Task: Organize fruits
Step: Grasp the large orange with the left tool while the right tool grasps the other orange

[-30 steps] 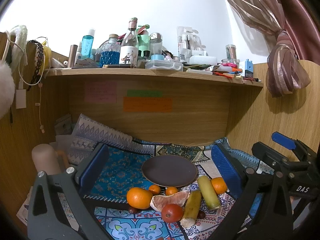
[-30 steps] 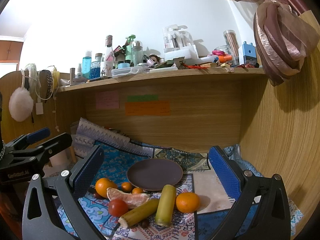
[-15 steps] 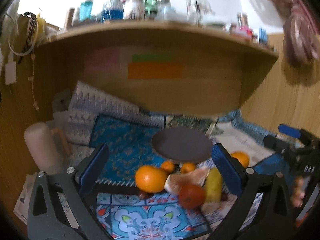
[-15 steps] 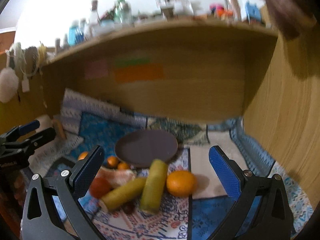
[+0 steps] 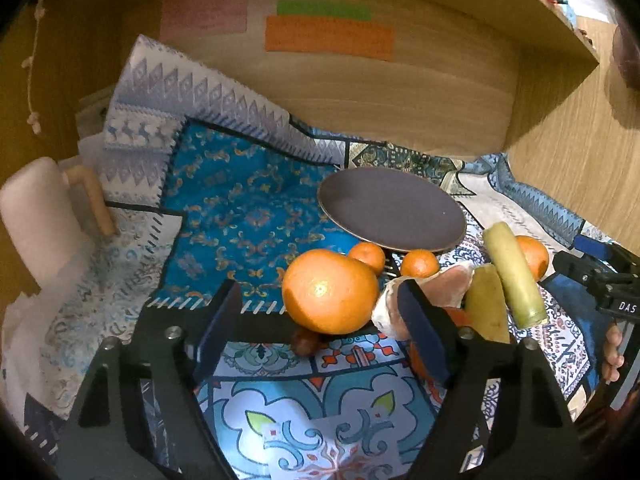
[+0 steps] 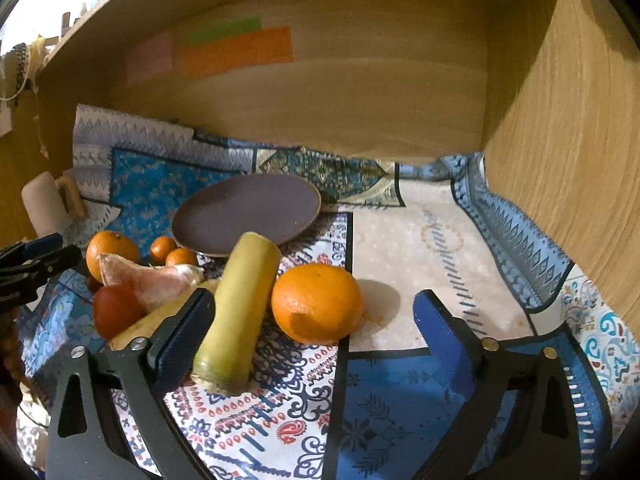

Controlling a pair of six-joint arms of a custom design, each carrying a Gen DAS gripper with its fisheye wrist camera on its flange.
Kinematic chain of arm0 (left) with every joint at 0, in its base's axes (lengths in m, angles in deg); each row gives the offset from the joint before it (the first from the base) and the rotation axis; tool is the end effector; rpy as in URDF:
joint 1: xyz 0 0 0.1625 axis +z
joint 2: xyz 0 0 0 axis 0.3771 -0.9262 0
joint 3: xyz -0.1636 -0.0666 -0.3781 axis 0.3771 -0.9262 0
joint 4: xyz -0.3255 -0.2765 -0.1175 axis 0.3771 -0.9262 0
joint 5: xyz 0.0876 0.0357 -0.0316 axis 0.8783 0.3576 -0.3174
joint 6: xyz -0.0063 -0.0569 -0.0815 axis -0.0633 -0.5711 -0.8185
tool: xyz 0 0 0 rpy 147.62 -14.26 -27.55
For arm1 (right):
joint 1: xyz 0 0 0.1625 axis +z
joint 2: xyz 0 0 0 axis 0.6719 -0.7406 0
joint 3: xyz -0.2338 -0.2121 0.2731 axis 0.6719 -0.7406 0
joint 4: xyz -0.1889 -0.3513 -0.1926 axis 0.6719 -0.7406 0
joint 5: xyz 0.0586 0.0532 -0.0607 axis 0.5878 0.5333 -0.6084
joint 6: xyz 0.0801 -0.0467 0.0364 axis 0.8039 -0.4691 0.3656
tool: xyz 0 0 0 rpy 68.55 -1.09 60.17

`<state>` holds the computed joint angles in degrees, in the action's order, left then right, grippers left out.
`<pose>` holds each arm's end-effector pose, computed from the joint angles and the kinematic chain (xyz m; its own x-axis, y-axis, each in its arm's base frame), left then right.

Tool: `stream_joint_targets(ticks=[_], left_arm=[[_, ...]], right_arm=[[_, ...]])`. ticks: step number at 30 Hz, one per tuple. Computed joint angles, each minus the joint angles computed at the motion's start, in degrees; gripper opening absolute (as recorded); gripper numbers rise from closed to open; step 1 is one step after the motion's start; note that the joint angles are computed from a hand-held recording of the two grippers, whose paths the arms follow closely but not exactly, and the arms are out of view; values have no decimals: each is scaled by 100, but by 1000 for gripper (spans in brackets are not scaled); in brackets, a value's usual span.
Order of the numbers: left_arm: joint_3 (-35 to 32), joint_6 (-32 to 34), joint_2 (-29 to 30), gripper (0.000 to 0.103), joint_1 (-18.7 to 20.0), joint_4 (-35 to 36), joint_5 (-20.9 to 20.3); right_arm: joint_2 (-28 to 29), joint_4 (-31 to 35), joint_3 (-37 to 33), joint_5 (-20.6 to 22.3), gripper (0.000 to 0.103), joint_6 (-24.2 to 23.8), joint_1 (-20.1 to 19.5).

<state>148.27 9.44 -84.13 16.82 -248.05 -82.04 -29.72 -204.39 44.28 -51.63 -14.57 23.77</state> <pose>-0.3030 -0.5351 -0.1139 -0.7424 -0.1455 -0.6540 0.4787 0.5678 -0.6697 -0.1027 -0.6042 0.2823 -0.6841 -0.4245 0.5931 -0.7194 0.5268 -0.4527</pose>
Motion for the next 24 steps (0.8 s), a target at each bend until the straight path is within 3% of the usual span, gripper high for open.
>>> stream_joint_targets(ticks=[9,16,24], left_arm=[[-340,257,8,76,267,161,-158],[-424,144,-94,76,488,517,-651],[-441,-64,-242,81,697,781,-1075]], right_arm=[[235,282,-354,-300,72,126,162],[346,437,-565,-550,72,357,202],[401,749,-666,-832,72,286,237]])
